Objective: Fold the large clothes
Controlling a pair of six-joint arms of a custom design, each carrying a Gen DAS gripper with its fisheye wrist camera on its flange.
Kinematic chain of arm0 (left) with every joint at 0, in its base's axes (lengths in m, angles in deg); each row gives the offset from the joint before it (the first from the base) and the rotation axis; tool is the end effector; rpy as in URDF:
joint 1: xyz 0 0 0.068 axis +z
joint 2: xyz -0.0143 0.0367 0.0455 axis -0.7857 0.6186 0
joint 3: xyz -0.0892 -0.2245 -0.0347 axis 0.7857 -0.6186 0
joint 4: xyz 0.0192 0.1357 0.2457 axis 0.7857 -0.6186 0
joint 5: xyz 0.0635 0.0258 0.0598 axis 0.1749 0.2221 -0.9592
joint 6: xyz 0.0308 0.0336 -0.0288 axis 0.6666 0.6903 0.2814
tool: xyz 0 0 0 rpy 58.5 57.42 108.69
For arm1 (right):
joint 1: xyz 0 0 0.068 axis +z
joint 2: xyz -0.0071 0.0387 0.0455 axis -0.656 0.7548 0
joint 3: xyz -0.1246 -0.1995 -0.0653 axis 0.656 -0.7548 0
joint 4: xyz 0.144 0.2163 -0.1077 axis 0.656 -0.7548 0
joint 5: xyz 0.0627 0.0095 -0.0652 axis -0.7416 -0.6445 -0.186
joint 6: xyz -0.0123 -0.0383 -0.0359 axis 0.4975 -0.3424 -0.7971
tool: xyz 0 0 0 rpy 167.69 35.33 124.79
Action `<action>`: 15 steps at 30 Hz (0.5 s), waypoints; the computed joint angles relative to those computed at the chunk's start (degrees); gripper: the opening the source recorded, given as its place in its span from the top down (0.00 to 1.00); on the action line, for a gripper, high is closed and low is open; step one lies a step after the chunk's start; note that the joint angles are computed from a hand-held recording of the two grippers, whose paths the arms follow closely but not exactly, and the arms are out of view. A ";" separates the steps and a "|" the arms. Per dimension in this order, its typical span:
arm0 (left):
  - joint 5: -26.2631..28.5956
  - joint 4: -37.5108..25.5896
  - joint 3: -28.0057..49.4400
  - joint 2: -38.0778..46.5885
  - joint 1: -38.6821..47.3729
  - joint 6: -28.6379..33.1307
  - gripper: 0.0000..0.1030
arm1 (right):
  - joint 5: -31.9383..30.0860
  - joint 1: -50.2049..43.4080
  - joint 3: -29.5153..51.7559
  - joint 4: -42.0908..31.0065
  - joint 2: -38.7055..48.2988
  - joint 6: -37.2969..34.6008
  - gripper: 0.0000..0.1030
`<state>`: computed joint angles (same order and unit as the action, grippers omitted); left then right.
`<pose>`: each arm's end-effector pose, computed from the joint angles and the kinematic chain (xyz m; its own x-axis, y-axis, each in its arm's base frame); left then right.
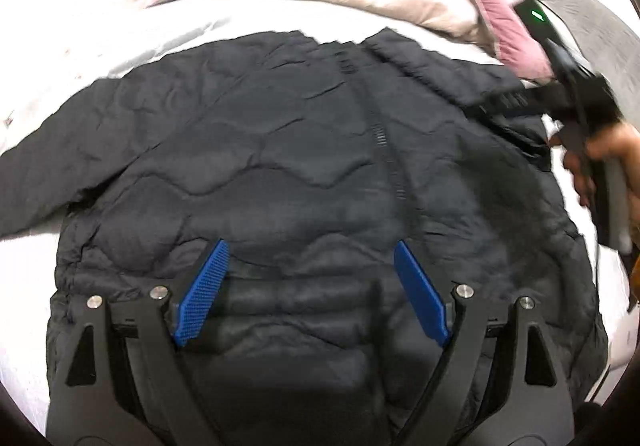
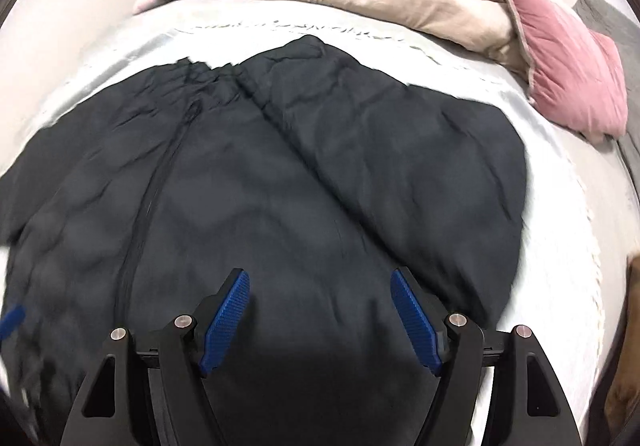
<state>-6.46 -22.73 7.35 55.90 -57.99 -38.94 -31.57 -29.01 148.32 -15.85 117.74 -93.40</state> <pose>0.1862 -0.0196 0.2700 -0.8158 -0.1202 -0.5657 -0.0720 0.9917 -0.1069 0.3767 0.0771 0.2788 -0.8663 -0.2656 -0.4230 -0.2464 0.9639 -0.1006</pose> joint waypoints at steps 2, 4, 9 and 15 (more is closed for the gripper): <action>0.26 0.30 0.46 2.42 0.98 -0.34 0.18 | 0.99 1.45 5.44 1.19 6.75 2.00 0.28; 1.50 -0.31 1.25 3.90 1.99 -0.84 0.18 | 2.95 2.66 11.72 2.55 13.97 4.03 0.29; 3.45 -1.05 1.48 3.99 4.36 0.24 0.18 | 10.29 5.04 23.65 5.37 26.18 7.13 0.29; 6.17 -2.40 2.27 4.82 8.81 1.87 0.18 | 14.03 4.13 23.20 8.04 25.74 11.48 0.92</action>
